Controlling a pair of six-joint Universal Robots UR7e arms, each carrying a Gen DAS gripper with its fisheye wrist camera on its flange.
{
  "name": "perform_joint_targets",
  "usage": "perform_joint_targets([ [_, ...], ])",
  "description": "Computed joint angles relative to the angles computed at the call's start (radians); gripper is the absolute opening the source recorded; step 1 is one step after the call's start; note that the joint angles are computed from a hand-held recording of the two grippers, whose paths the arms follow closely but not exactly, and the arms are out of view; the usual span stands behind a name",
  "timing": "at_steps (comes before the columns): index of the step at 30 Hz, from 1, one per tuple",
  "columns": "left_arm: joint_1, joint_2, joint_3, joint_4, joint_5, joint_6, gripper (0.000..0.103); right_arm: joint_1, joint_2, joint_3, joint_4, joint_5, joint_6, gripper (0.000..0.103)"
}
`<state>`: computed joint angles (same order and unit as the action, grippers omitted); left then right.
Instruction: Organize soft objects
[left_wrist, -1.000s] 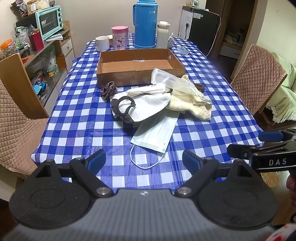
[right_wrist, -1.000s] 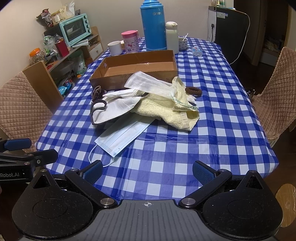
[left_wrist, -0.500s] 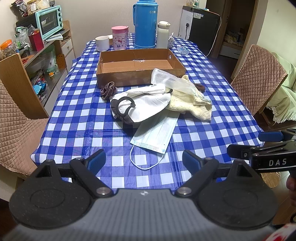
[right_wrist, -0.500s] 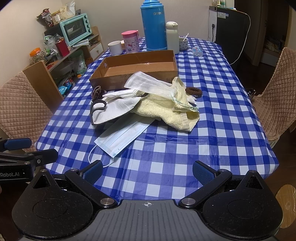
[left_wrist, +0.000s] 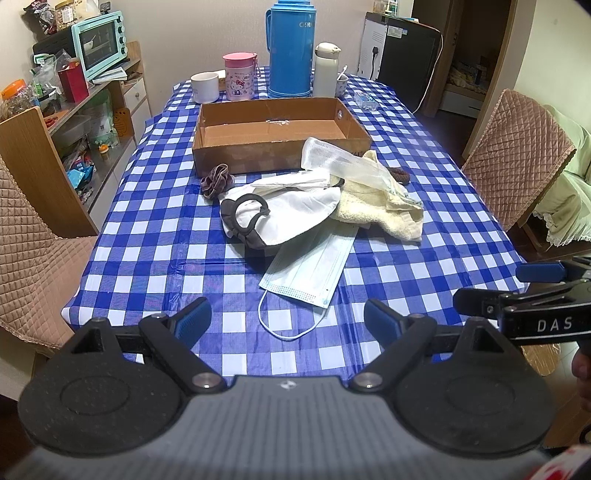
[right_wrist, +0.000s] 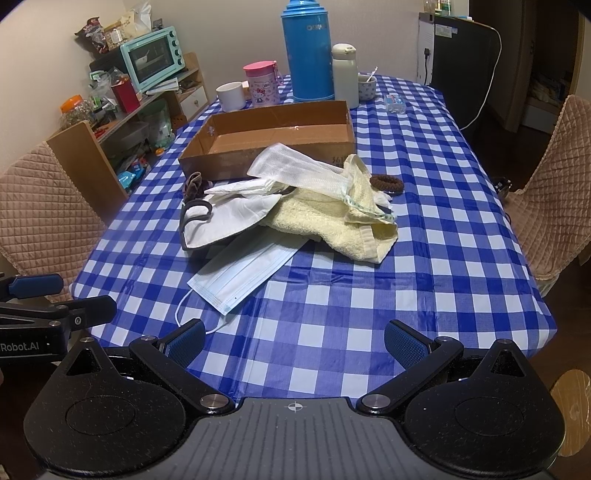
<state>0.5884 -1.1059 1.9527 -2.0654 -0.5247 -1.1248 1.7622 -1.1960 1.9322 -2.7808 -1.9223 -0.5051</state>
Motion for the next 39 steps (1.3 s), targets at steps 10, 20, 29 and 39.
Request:
perform_joint_targets([
  [10, 0.008, 0.01, -0.006, -0.015, 0.004, 0.013, 0.089, -0.002, 0.0, -0.001, 0.001, 0.002, -0.003, 0.103],
  [20, 0.009, 0.009, -0.007, -0.013, 0.003, 0.012, 0.089, -0.006, -0.001, -0.007, 0.008, 0.006, -0.006, 0.103],
  [29, 0.033, 0.03, -0.045, 0.034, 0.021, -0.006, 0.089, -0.039, 0.006, -0.022, 0.008, 0.05, -0.03, 0.103],
  [39, 0.04, 0.087, -0.091, 0.129, 0.055, -0.134, 0.088, -0.098, 0.007, -0.061, 0.041, 0.155, -0.113, 0.103],
])
